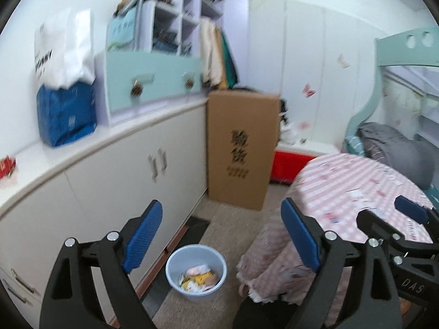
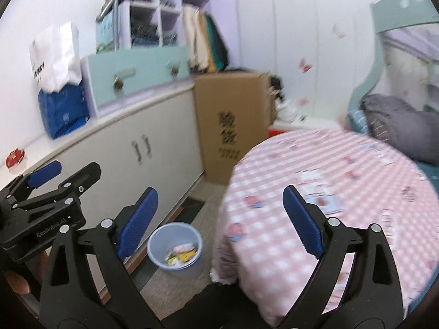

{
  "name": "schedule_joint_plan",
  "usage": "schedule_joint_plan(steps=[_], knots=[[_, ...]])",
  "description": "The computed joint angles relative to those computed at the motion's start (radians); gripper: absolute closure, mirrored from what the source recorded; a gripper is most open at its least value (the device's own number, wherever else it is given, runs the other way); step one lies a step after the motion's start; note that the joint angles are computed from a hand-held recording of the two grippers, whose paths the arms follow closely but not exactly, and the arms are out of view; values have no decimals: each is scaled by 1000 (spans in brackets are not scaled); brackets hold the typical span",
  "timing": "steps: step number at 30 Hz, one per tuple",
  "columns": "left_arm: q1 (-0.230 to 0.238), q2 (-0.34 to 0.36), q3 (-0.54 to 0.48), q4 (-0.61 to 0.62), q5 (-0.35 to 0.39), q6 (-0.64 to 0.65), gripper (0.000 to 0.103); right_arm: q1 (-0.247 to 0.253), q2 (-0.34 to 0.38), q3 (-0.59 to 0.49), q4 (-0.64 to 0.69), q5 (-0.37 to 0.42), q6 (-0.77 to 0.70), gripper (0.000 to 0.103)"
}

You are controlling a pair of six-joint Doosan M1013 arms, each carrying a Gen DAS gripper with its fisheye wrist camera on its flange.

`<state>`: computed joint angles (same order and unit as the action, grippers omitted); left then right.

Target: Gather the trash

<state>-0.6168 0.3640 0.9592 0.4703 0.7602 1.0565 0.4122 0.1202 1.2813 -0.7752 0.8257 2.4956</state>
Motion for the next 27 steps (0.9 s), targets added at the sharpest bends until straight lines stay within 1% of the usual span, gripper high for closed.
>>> schedule_joint_plan(steps=[2, 6, 10, 13, 16, 22, 25, 27], knots=[[-17, -24, 25, 14, -33, 3, 15, 12, -32, 30, -64, 3, 61, 12], [-48, -66, 64, 3, -90, 38, 13, 38, -86, 79, -157, 20, 164, 11], [-84, -107, 106, 66, -138, 7, 10, 69, -130, 119, -249, 37, 255, 9], [-94, -130, 127, 43, -169, 23, 8, 91, -154, 138, -304, 64, 295, 9], [-105, -148, 150, 78, -190, -6, 8, 108, -173, 158, -341, 76, 320, 9], [-133, -176, 181, 132, -217, -19, 7, 123, -193, 176, -375, 93, 343, 8], [-145, -183, 190, 167, -217, -34, 7, 132, -200, 184, -394, 105, 358, 8], [-144, -185, 189, 162, -220, -27, 7, 134, -204, 187, -395, 106, 365, 8]])
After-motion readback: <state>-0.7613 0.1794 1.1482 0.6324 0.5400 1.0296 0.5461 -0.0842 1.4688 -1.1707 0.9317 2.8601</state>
